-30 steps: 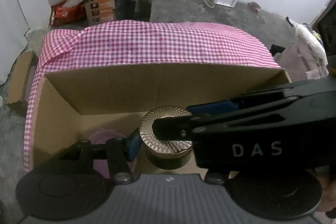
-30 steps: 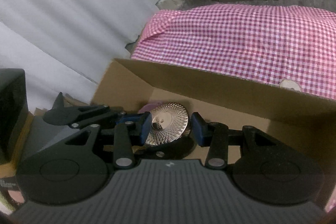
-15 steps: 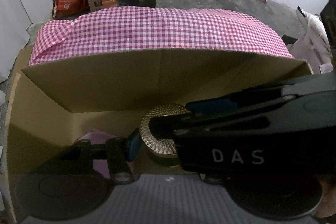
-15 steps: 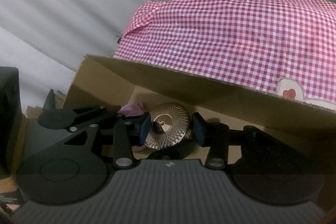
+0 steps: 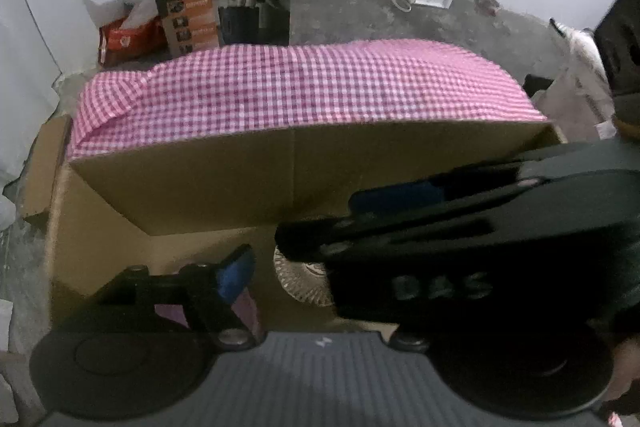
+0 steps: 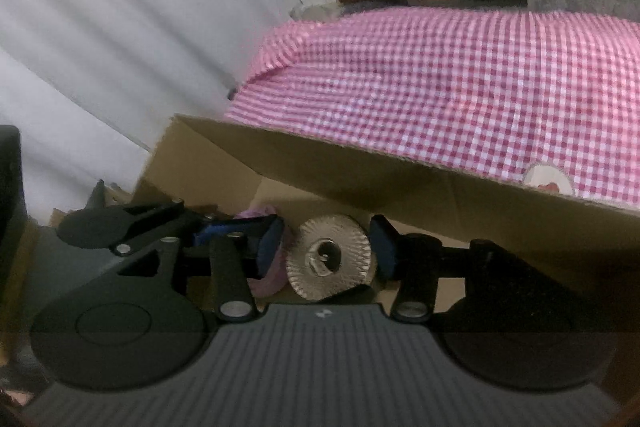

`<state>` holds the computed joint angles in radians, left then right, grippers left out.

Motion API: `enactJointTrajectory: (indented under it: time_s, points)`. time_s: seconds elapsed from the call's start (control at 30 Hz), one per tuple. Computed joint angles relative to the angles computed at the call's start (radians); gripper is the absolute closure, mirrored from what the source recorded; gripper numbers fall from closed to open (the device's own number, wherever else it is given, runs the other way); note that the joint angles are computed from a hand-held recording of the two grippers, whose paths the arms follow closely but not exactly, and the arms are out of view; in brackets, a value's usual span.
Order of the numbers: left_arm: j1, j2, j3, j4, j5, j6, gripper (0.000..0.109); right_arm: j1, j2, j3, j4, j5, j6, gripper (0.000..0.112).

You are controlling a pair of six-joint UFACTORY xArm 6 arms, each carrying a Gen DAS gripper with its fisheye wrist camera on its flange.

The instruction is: Organize rigid objects

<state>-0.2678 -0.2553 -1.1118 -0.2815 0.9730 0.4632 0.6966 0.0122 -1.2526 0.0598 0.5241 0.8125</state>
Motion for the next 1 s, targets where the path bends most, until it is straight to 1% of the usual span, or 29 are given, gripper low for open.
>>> enactJointTrajectory:
  time_s: [0.13,0.2,0.23,0.27,0.33,0.4,0.43,0.5,0.53,0.6,0.63,0.67,0.73,0.8,0.9,0.97,1.0]
  points:
    - [0.043,-0.05,-0.008,-0.064,0.057,0.052,0.03,0.018,-0.066,0.016,-0.142,-0.006,0.117,0.052]
    - [0.066,-0.095,-0.002,-0.102,0.086,0.101,0.026,0.038,-0.111,0.022,-0.256,-0.001,0.197,0.049]
    - [0.08,-0.124,0.005,-0.123,0.097,0.131,0.023,0.049,-0.132,0.023,-0.31,0.006,0.236,0.045]
    - [0.094,-0.147,0.009,-0.142,0.109,0.159,0.022,0.065,-0.156,0.022,-0.38,0.019,0.286,0.042]
    - [0.124,-0.208,0.023,-0.177,0.142,0.218,0.022,0.1,-0.201,0.017,-0.509,0.055,0.379,0.032]
    - [0.167,-0.273,0.038,-0.224,0.188,0.285,0.021,0.154,-0.25,0.013,-0.654,0.119,0.474,0.029]
    - [0.188,-0.3,0.046,-0.247,0.208,0.31,0.018,0.19,-0.274,0.007,-0.728,0.167,0.522,0.028]
    - [0.242,-0.366,0.07,-0.292,0.251,0.354,0.016,0.275,-0.317,-0.008,-0.855,0.286,0.599,0.016]
    - [0.266,-0.405,0.091,-0.304,0.257,0.371,0.016,0.335,-0.333,-0.02,-0.933,0.368,0.646,0.01]
    - [0.328,-0.472,0.126,-0.346,0.288,0.427,0.016,0.441,-0.345,-0.044,-1.038,0.519,0.701,0.01]
    - [0.362,-0.499,0.138,-0.37,0.316,0.46,0.014,0.51,-0.342,-0.064,-1.088,0.621,0.723,0.01]
    - [0.398,-0.52,0.147,-0.392,0.347,0.488,0.01,0.575,-0.344,-0.075,-1.122,0.717,0.741,0.01]
    - [0.49,-0.563,0.172,-0.448,0.432,0.543,0.006,0.699,-0.315,-0.114,-1.18,0.902,0.763,0.01]
    - [0.579,-0.594,0.198,-0.491,0.513,0.595,0.006,0.799,-0.286,-0.141,-1.204,1.048,0.773,0.01]
    - [0.672,-0.646,0.25,-0.515,0.596,0.658,0.006,0.907,-0.211,-0.194,-1.2,1.222,0.783,0.01]
    - [0.722,-0.679,0.29,-0.521,0.635,0.707,0.006,0.953,-0.179,-0.198,-1.192,1.264,0.797,0.01]
    - [0.745,-0.702,0.317,-0.526,0.649,0.722,0.006,0.96,-0.17,-0.198,-1.175,1.258,0.801,0.01]
